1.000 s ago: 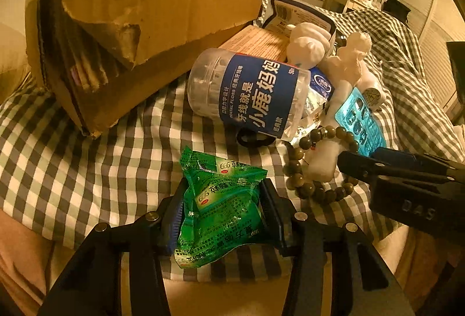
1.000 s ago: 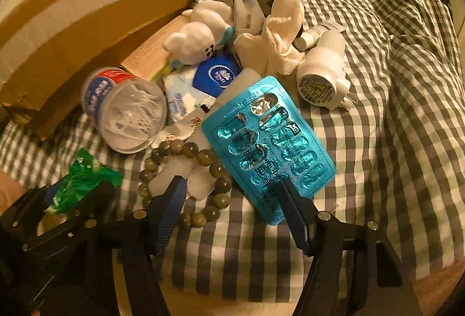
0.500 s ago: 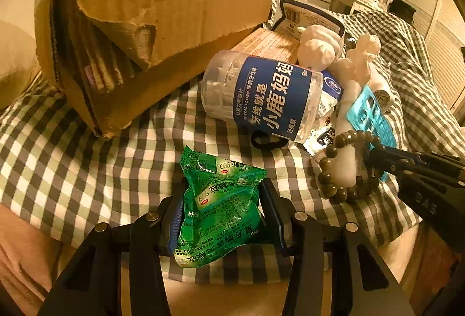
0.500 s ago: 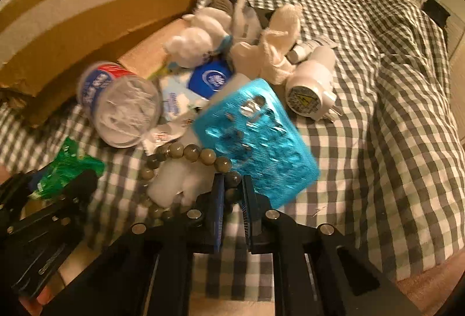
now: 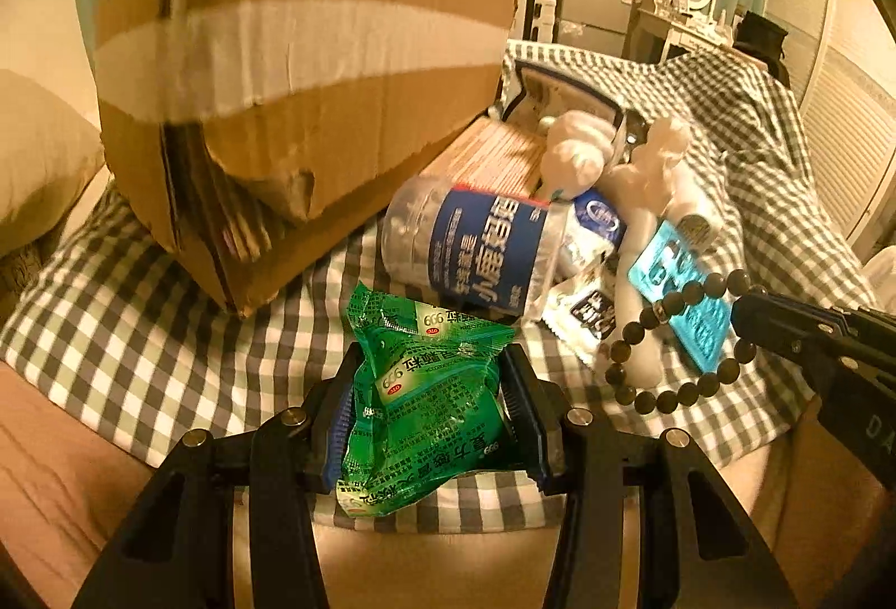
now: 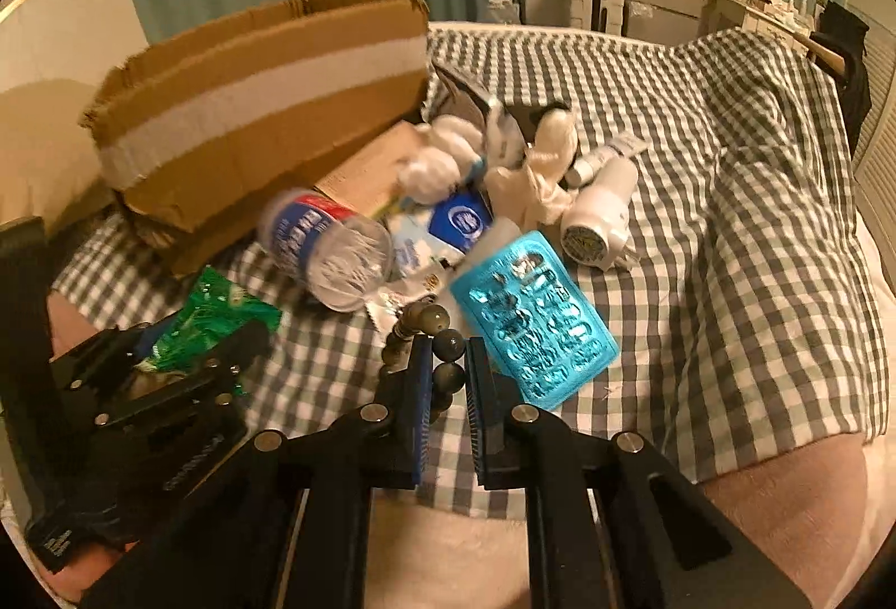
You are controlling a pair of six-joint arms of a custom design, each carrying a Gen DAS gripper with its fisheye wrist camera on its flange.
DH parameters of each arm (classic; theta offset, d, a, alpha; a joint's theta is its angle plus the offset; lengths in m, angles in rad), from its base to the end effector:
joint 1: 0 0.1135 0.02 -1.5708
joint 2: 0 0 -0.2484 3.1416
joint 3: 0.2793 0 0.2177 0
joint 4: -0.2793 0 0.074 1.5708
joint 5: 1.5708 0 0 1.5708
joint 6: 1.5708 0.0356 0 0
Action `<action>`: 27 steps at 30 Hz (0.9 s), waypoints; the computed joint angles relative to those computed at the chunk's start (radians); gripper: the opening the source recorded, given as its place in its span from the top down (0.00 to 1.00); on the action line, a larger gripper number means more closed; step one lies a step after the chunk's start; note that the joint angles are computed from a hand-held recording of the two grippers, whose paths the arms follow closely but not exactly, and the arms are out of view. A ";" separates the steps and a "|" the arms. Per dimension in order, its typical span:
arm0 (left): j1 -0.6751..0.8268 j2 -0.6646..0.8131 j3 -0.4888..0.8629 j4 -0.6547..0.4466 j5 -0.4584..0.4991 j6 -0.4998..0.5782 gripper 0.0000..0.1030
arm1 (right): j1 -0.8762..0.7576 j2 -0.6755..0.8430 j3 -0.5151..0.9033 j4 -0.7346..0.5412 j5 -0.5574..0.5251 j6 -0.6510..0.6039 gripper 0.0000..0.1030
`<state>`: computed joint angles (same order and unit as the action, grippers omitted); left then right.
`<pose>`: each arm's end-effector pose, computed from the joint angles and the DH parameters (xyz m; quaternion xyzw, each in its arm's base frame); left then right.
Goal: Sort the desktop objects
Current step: 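Carry the green packet and bead bracelet with both tools over the cardboard box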
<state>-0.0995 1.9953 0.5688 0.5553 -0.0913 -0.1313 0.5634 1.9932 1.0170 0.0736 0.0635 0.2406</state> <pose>0.2812 -0.0248 0.0577 -0.0306 0.9381 0.0032 0.3450 0.3027 0.1886 0.1144 -0.1415 0.9336 0.1006 0.3134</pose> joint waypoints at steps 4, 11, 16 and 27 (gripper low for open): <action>0.004 -0.081 -0.015 -0.029 0.001 -0.001 0.53 | 0.007 -0.060 -0.027 0.014 -0.001 -0.011 0.89; -0.001 -0.223 -0.041 -0.076 -0.008 0.002 0.53 | 0.035 -0.201 -0.037 -0.023 0.018 -0.017 0.89; 0.012 -0.328 -0.053 -0.133 0.001 0.009 0.53 | 0.051 -0.264 -0.034 -0.051 0.009 -0.019 0.89; 0.045 -0.500 0.023 -0.290 0.030 0.048 0.53 | 0.053 -0.341 0.021 -0.102 -0.029 -0.066 0.89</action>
<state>-0.0542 1.4957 0.5922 0.2649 -0.0613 -0.0831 0.6166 1.6526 1.0379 -0.0288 0.0343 0.1742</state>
